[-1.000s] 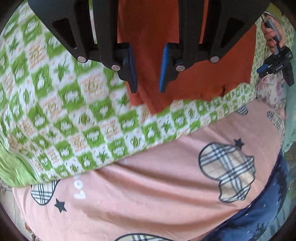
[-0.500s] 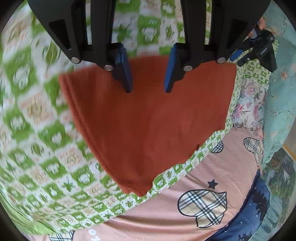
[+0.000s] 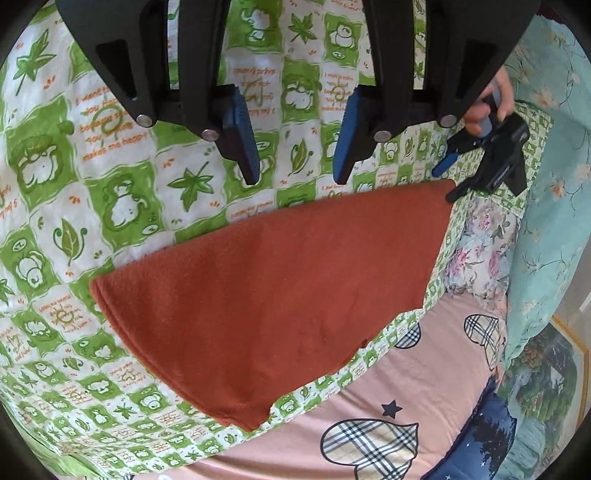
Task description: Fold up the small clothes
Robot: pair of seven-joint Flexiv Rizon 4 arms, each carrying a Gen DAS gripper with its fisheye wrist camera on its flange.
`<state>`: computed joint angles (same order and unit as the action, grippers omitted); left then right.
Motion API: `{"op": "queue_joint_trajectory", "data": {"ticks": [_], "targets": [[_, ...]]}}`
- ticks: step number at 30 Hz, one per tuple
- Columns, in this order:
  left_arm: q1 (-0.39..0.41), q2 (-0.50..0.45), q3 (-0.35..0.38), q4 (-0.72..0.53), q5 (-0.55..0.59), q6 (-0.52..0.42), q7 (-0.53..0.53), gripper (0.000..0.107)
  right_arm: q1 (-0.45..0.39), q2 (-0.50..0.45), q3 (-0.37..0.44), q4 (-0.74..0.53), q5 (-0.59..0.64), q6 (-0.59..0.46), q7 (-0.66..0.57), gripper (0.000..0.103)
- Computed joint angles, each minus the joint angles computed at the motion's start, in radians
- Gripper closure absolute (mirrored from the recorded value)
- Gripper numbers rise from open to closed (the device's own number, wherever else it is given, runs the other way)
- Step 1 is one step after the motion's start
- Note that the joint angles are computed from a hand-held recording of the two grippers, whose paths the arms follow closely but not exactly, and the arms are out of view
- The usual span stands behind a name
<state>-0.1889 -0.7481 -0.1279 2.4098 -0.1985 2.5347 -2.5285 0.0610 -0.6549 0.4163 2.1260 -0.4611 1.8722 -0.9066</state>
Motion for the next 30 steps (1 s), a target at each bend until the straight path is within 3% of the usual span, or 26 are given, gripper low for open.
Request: {"op": "queue_joint_trajectory", "data": {"ticks": [3, 5, 8, 9, 10, 11, 16, 21, 24, 26, 28, 30], "targets": [[0.031, -0.017, 0.008, -0.037, 0.004, -0.012, -0.001, 0.039, -0.009, -0.008, 0.018, -0.012, -0.010, -0.006, 0.004, 0.060], [0.007, -0.024, 0.029, -0.056, -0.039, -0.012, 0.031, 0.039, -0.037, -0.027, 0.052, -0.032, -0.031, -0.010, 0.007, 0.060], [-0.030, -0.023, 0.043, -0.069, -0.129, -0.033, 0.065, 0.055, -0.062, -0.052, 0.083, -0.071, -0.063, -0.026, 0.001, 0.060], [-0.023, -0.023, 0.041, -0.075, -0.126, -0.037, 0.068, 0.070, -0.073, -0.061, 0.095, -0.088, -0.074, -0.041, -0.001, 0.060], [0.000, -0.024, 0.034, -0.080, -0.096, -0.038, 0.066, 0.091, -0.088, -0.071, 0.112, -0.107, -0.084, -0.062, -0.005, 0.060], [0.019, -0.025, 0.031, -0.088, -0.057, -0.037, 0.059, 0.095, -0.114, -0.088, 0.140, -0.137, -0.093, -0.100, -0.007, 0.060], [-0.103, 0.059, 0.075, -0.117, -0.162, -0.080, 0.273, 0.097, -0.243, -0.183, 0.313, -0.266, -0.079, -0.269, -0.084, 0.060], [-0.222, 0.092, 0.083, -0.265, -0.230, -0.263, 0.581, 0.097, -0.359, -0.349, 0.548, -0.436, -0.029, -0.446, -0.224, 0.060], [-0.330, 0.041, 0.125, -0.382, -0.340, -0.396, 0.758, 0.097, -0.358, -0.434, 0.627, -0.551, 0.007, -0.544, -0.290, 0.048], [-0.362, 0.004, 0.136, -0.436, -0.380, -0.455, 0.815, 0.097, -0.343, -0.481, 0.665, -0.624, 0.033, -0.627, -0.328, 0.034], [-0.354, -0.022, 0.121, -0.466, -0.379, -0.497, 0.826, 0.097, -0.307, -0.506, 0.665, -0.691, 0.055, -0.692, -0.341, 0.034], [-0.430, -0.046, 0.190, -0.495, -0.439, -0.531, 0.857, 0.097, -0.259, -0.516, 0.645, -0.754, 0.062, -0.750, -0.356, 0.034]]}}
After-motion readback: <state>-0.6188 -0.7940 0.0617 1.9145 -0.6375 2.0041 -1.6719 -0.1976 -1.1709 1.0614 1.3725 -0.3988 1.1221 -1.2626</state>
